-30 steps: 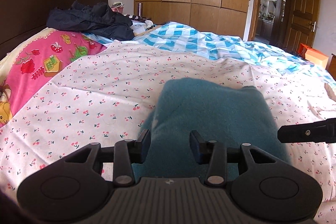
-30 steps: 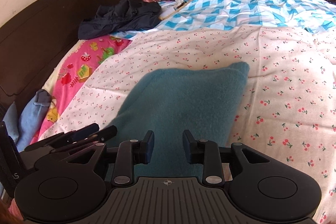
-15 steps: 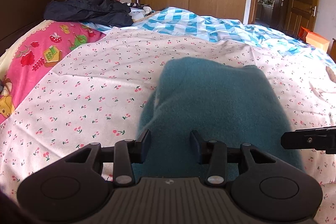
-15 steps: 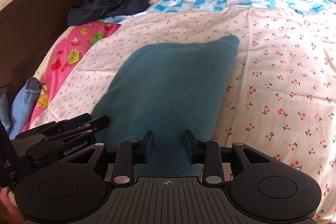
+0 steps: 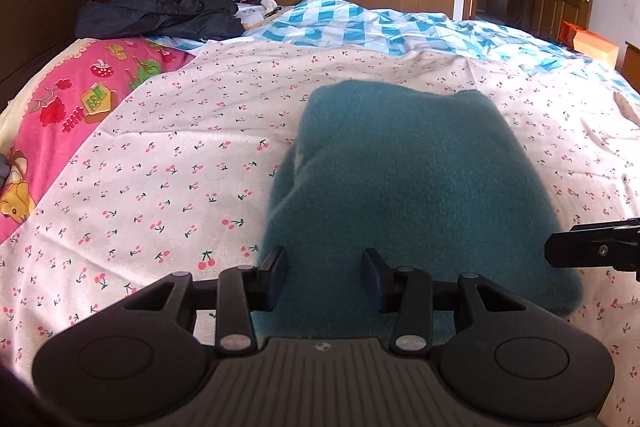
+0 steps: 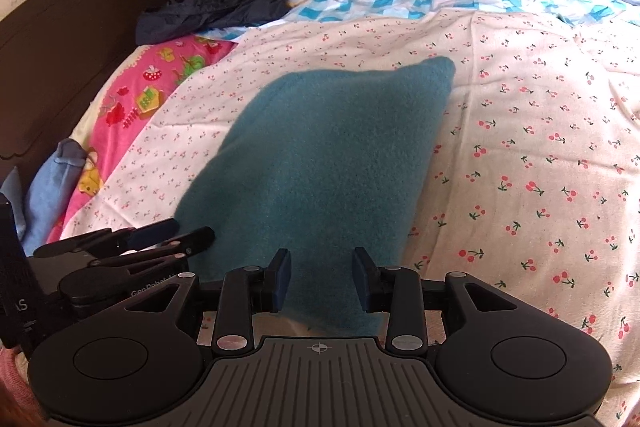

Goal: Fold small clothes

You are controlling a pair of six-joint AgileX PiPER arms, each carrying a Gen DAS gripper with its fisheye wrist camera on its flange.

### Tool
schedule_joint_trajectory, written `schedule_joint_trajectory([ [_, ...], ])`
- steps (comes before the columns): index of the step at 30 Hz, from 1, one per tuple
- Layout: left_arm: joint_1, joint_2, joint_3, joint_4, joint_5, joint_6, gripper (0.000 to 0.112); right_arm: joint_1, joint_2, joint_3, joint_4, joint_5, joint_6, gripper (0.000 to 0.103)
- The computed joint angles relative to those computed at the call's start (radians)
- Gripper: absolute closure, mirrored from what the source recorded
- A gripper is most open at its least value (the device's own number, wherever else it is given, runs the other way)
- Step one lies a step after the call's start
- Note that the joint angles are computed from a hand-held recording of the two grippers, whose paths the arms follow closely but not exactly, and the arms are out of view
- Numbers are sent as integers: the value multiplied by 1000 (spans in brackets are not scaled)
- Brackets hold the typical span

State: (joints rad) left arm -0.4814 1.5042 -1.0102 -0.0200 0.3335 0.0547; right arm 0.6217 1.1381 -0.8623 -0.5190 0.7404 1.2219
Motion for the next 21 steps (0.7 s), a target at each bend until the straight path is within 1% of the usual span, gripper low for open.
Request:
schedule_joint_trajectory([
  [2, 12, -6, -3, -47, 13, 53, 65, 25, -6, -1, -30, 12, 30, 69],
  [6, 14, 12, -14, -36, 37, 60, 65, 17, 41, -18, 0, 23, 11, 68],
  [7, 13, 9, -11, -28, 35, 53, 65, 23, 43, -19, -7, 27, 27, 67],
  [11, 17, -17, -2, -53, 42, 89, 65, 49, 15, -21, -22, 29, 62, 67],
  [14, 26, -32, 6, -83, 53, 133, 65, 64, 26, -34, -35, 60, 66, 67],
  [17, 19, -42, 17, -46, 52, 116, 65, 59, 28, -26, -22, 63, 85, 67],
  [21, 14, -52, 23, -26, 56, 105, 65, 91, 10, -12, -44, 69, 122, 67],
])
